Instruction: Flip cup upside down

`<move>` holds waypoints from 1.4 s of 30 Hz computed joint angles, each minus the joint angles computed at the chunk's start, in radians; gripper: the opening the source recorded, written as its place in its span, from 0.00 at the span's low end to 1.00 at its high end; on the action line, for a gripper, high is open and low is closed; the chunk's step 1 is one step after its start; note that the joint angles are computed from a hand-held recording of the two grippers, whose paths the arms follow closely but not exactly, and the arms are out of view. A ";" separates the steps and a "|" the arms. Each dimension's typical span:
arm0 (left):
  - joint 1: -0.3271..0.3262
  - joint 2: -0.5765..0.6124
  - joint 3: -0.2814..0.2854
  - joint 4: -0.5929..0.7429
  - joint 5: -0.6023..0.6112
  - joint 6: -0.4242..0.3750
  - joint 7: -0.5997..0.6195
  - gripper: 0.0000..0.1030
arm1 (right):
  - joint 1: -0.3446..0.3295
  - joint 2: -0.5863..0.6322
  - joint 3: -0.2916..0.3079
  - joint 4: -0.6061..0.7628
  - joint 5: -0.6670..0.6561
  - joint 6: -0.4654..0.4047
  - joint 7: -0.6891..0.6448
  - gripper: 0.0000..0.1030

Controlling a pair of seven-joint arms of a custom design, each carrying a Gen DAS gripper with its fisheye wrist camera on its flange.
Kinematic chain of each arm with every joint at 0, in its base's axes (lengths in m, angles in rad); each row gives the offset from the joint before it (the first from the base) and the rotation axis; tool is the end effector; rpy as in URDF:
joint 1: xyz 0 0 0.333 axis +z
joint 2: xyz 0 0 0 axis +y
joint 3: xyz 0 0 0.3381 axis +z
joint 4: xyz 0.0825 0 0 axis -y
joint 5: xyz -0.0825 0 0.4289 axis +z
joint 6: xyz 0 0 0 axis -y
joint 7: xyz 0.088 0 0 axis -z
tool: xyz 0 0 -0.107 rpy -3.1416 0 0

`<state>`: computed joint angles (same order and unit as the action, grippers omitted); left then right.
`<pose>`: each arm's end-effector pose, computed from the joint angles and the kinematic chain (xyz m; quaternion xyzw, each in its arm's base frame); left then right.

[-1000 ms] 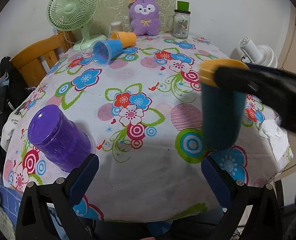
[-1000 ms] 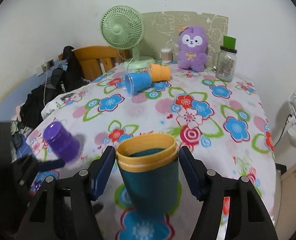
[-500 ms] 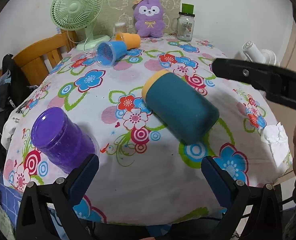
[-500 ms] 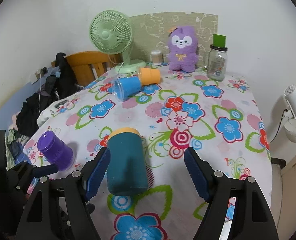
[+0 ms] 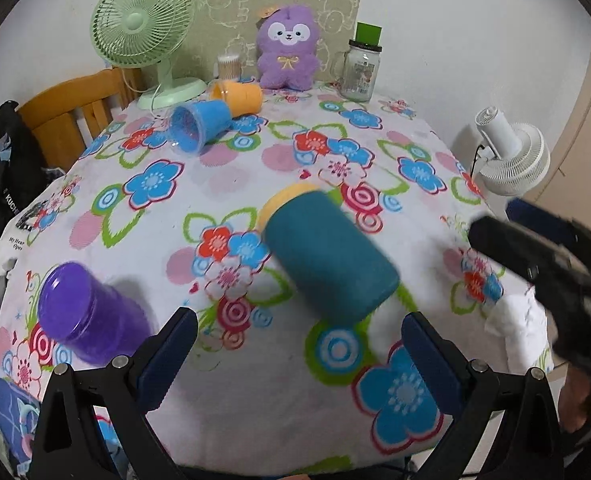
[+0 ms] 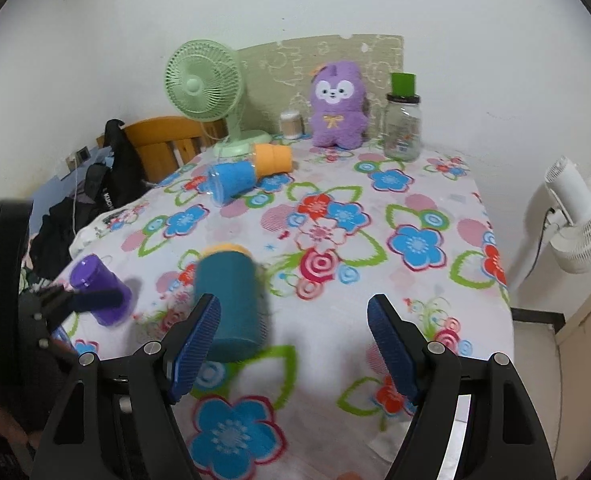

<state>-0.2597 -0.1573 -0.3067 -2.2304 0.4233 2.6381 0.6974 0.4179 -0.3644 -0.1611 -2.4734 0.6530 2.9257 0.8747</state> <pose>0.4774 -0.3227 0.4956 -0.6648 0.6771 -0.2535 0.1878 0.4945 0.0854 0.5044 -0.7437 0.5174 -0.1941 0.3763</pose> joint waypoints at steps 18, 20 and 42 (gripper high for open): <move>-0.060 0.216 0.043 0.221 0.034 -0.103 -0.062 1.00 | -0.040 -0.015 -0.087 -0.038 0.126 -0.013 -0.098 0.76; -0.065 0.231 0.050 0.231 0.027 -0.108 -0.057 1.00 | -0.042 -0.012 -0.095 -0.038 0.150 -0.021 -0.113 0.77; -0.073 0.240 0.084 0.214 -0.022 -0.036 -0.027 0.73 | -0.116 0.032 -0.016 -0.019 0.257 -0.096 -0.202 0.77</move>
<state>-0.3324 0.0830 -0.2225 -2.0164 0.4018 2.6024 0.6706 0.3018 -0.3323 -0.1773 -2.4929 0.9104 2.8297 0.6728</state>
